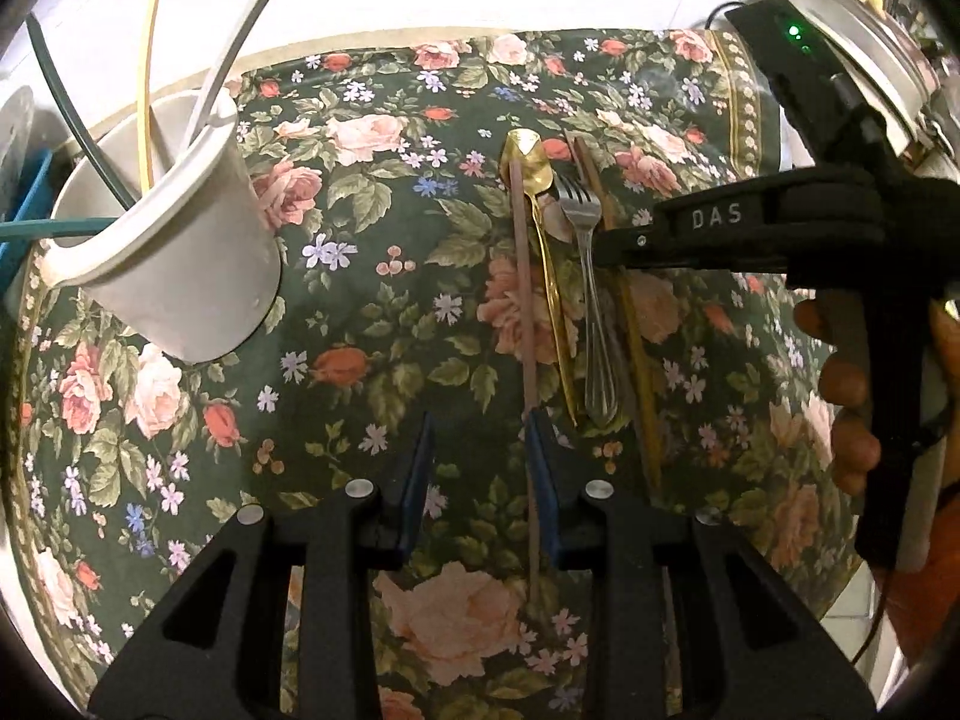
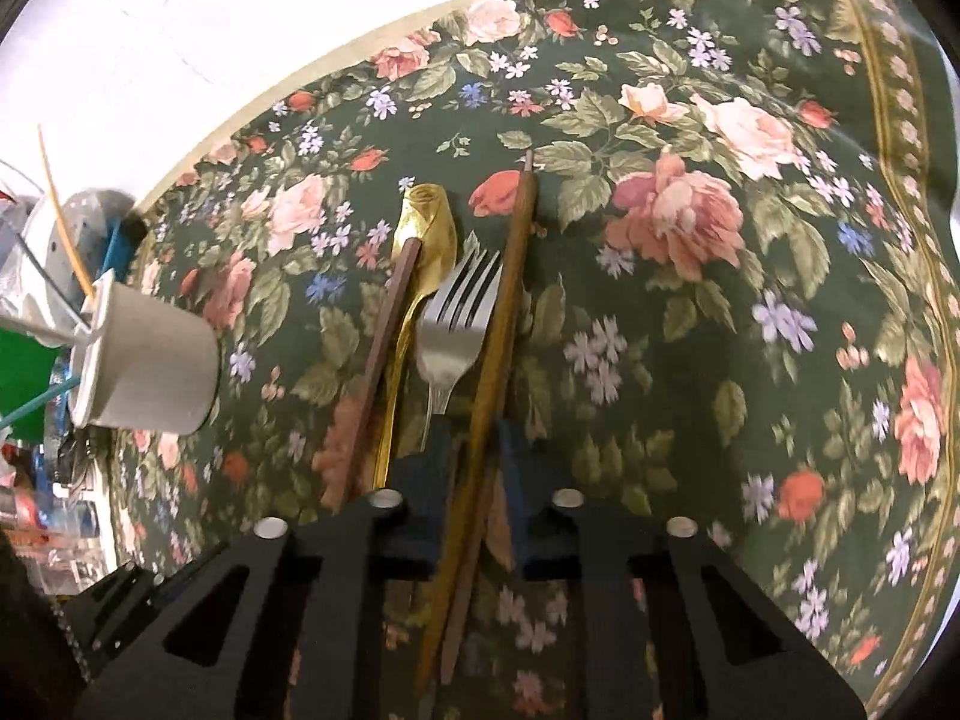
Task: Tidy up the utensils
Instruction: 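Return both tools to the pile and grasp the next chopsticks beside the gold spoon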
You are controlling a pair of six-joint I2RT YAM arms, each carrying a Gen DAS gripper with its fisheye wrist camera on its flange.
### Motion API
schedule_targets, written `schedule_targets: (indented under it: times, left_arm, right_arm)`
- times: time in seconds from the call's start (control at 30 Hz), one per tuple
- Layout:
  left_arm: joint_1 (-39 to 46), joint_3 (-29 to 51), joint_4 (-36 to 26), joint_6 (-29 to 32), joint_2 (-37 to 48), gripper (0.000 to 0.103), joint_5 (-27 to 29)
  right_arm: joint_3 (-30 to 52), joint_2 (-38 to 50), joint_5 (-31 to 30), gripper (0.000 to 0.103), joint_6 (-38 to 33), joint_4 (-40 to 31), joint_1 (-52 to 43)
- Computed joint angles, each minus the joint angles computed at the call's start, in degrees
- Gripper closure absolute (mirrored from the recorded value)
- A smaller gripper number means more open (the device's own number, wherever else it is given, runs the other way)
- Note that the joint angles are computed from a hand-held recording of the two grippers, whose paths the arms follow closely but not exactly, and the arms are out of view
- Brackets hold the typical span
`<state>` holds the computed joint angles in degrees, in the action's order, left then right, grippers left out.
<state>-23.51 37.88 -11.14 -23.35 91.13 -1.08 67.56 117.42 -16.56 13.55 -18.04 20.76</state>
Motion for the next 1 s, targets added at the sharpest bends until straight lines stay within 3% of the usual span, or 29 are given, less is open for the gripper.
schedule_targets:
  times: [0.27,0.57,1.0]
  left_arm:
    - [0.12,5.14,0.83,1.10,4.53,0.073,1.94]
    - [-0.11,17.01,-0.55,1.82,15.45,0.073,5.50]
    - [-0.17,32.85,-6.49,4.07,28.48,0.072,0.39]
  right_arm:
    - [0.85,0.41,1.27,0.095,-1.70,-0.11,0.03]
    - [-5.47,-4.92,-0.69,0.096,-4.94,-0.25,-3.39]
    - [-12.28,-13.69,-4.35,0.096,-9.47,-0.81,-12.43]
